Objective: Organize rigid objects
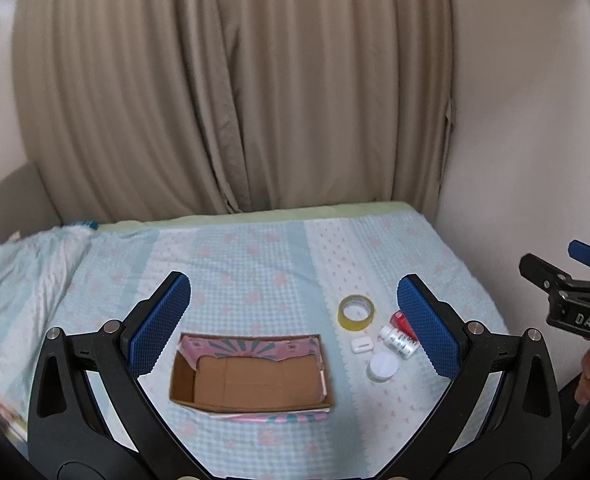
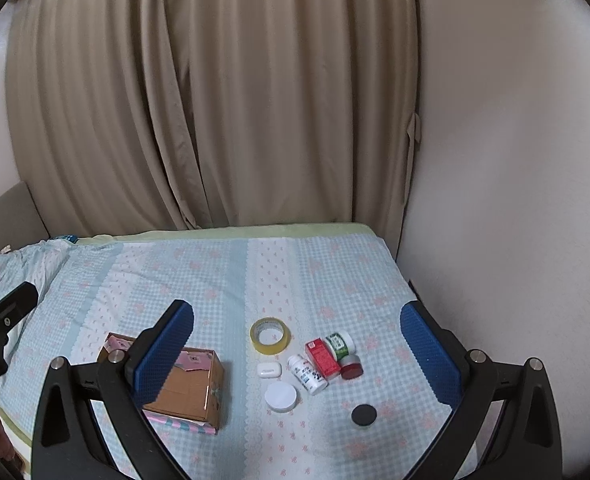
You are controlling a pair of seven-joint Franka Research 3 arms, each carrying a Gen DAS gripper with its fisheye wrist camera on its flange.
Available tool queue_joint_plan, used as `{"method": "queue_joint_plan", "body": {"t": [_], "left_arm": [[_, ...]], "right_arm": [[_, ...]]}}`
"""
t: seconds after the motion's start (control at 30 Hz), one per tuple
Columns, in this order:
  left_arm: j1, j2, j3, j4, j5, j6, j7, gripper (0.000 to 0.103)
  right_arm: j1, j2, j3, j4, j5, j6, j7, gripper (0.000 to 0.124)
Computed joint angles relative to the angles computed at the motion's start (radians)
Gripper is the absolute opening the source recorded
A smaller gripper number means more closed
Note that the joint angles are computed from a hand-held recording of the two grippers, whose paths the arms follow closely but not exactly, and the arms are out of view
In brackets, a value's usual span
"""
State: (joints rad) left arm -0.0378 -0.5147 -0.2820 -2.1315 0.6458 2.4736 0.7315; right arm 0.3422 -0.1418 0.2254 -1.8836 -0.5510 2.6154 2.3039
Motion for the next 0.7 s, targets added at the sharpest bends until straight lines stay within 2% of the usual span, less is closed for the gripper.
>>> {"method": "queue_joint_plan", "body": {"t": [0.07, 0.17, 0.27, 0.47, 0.7], "left_arm": [[-0.009, 0.042, 0.023, 0.003, -0.009, 0.056, 0.027, 0.103], [-0.050, 0.140, 0.075, 0.027, -0.088, 0.110, 0.136, 0.103], [-0.060, 0.255, 0.087, 0.083, -0.132, 0.134, 0.219, 0.103], [-0.088, 0.514, 0.106, 0.246, -0.320, 0.105, 0.339, 0.103], [-0.109, 0.822, 0.107, 0.473, -0.367, 0.016, 0.385, 0.103]], "right_arm": [[0.000, 0.012, 0.001, 0.000, 0.008, -0.020, 0.019, 0.103], [0.004, 0.034, -0.003, -0.002, 0.008, -0.065, 0.075, 0.103], [0.010, 0.047, -0.014, -0.020, -0.004, -0.110, 0.154, 0.103], [0.011, 0.094, -0.057, -0.037, 0.034, -0.162, 0.183, 0.103], [0.006, 0.239, -0.133, 0.014, 0.106, -0.122, 0.117, 0.103]]}}
